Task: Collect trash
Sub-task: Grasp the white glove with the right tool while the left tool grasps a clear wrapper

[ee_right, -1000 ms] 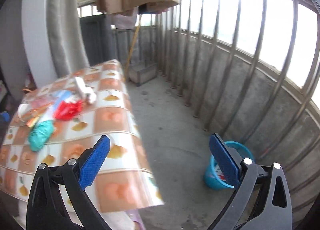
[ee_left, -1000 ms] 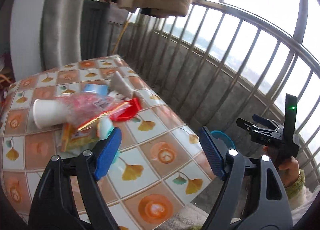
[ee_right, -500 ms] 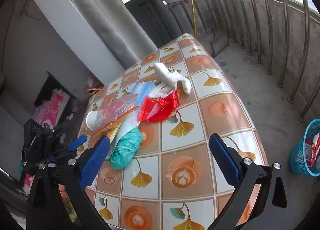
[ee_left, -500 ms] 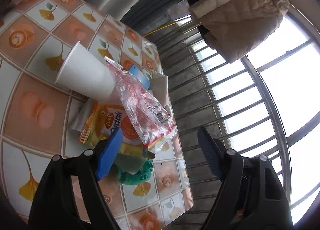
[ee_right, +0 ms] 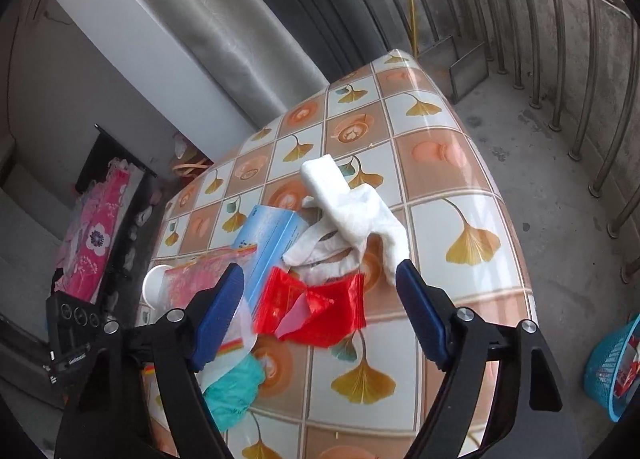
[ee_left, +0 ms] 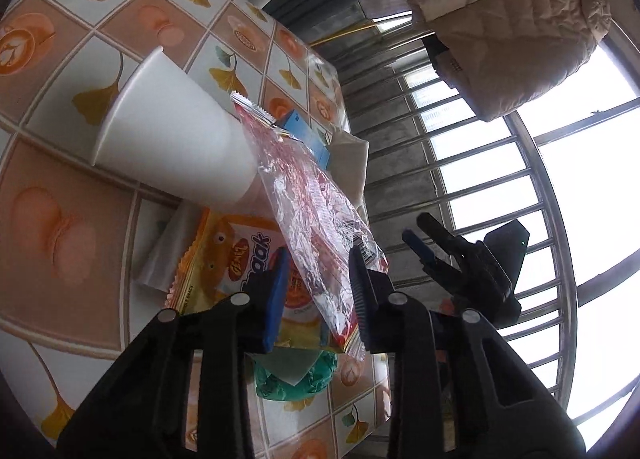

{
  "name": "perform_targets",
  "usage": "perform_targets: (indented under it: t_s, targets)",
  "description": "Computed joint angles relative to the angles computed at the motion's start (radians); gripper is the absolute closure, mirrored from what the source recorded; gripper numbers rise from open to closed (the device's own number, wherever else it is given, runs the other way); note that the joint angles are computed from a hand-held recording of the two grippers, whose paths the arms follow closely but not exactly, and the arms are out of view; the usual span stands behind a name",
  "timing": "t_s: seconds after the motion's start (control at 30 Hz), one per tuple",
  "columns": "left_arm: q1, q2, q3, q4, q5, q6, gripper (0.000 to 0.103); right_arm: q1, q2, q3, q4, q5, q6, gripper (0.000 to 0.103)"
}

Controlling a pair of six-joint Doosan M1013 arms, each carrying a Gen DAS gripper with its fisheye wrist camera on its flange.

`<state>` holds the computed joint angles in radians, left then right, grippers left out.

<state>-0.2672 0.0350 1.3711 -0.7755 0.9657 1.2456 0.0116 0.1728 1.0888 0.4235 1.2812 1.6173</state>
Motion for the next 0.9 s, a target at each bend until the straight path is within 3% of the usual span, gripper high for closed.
perform_targets:
  t_s: [0.3, 0.53, 0.9]
  targets:
    - [0.001, -0.001, -0.005, -0.019, 0.006, 0.045, 0.097, 0.062, 0.116, -0.121, -0.126, 0.041, -0.055, 0.055]
    - [-0.006, -0.010, -0.008, -0.027, -0.016, 0.093, 0.103, 0.072, 0.130, -0.128, -0.153, 0.035, -0.052, 0.093]
    - [-0.008, -0.026, 0.009, -0.112, -0.084, 0.194, 0.103, 0.056, 0.088, -0.100, -0.143, -0.056, -0.041, 0.098]
